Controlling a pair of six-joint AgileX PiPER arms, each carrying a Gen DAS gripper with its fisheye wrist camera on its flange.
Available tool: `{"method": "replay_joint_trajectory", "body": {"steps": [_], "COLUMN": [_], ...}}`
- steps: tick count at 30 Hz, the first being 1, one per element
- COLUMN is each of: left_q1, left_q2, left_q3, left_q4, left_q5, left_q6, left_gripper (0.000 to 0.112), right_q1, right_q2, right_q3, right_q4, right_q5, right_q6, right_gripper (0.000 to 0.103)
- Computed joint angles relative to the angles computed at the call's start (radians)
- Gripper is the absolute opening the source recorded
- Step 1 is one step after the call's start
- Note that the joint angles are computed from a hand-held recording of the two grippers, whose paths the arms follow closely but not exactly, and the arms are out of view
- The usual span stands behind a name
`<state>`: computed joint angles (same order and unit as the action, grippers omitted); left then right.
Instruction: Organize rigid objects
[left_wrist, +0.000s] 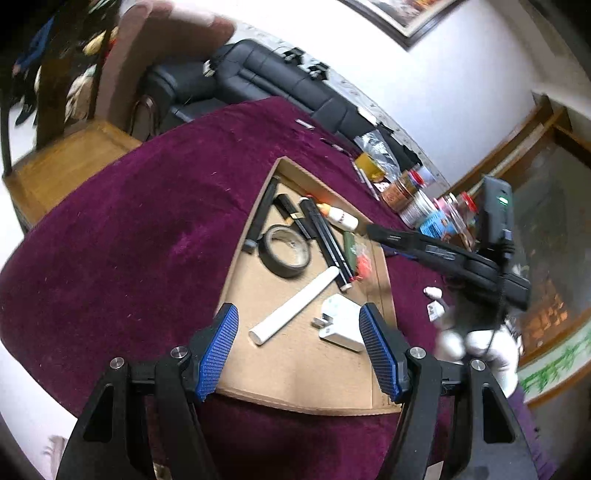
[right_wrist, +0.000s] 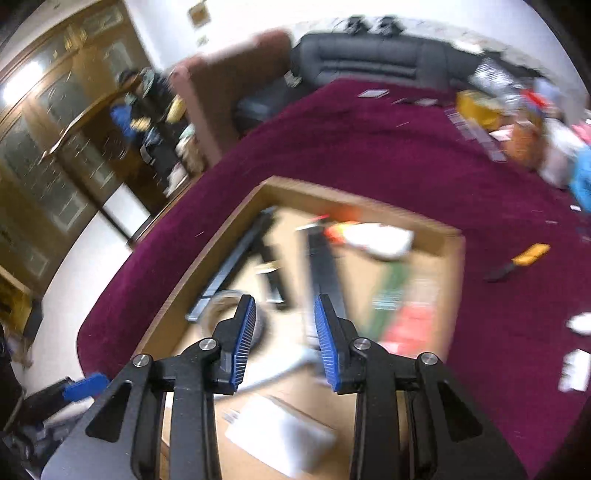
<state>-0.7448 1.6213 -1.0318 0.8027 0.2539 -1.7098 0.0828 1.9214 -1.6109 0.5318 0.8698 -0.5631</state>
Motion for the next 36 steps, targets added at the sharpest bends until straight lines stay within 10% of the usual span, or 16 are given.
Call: {"method": "replay_joint_trajectory", "body": {"steps": [4, 7, 13, 19, 28, 36], "left_q1": [-0.089, -0.17, -0.292, -0.305, -0.375, -0.36], "left_q2": [0.034, 0.083, 0.233, 0.396, 0.476, 0.548], "left_q3": [-0.078, -0.181, -0.441, -0.731, -0.9, -0.979], "left_q4": [0.155, 0.22, 0.204, -0.124, -0.127, -0.206], "left_q5": [0.11, 0.229, 0.393, 0.448, 0.687, 0.764], "left_q6": [-0.081, -0.062, 0.079, 0.423, 0.484, 0.527], "left_gripper": [0.062, 0.063, 0.089, 0.089, 0.089, 0.089], "right_q1": [-0.198, -0.4, -0.666, -0.695, -0.611, -0.545], "right_q2": [-0.152, -0.218, -0.08, 0.144, 0.345, 0.198], "right_q3": [0.163, 0.23, 0.065, -0.137, -0.364, -0.127], "right_q4": [0.085, 0.188, 0.163, 0.101, 0.024, -0.047], "right_q5": [-0.094, -0.122, -0.064, 0.059, 0.1, 0.095], "right_q6": [-0.152, -0.287, -0.234, -0.106, 0.029, -0.179], "right_gripper": [0.032, 0.054, 0.068, 0.068, 0.063, 0.05]}}
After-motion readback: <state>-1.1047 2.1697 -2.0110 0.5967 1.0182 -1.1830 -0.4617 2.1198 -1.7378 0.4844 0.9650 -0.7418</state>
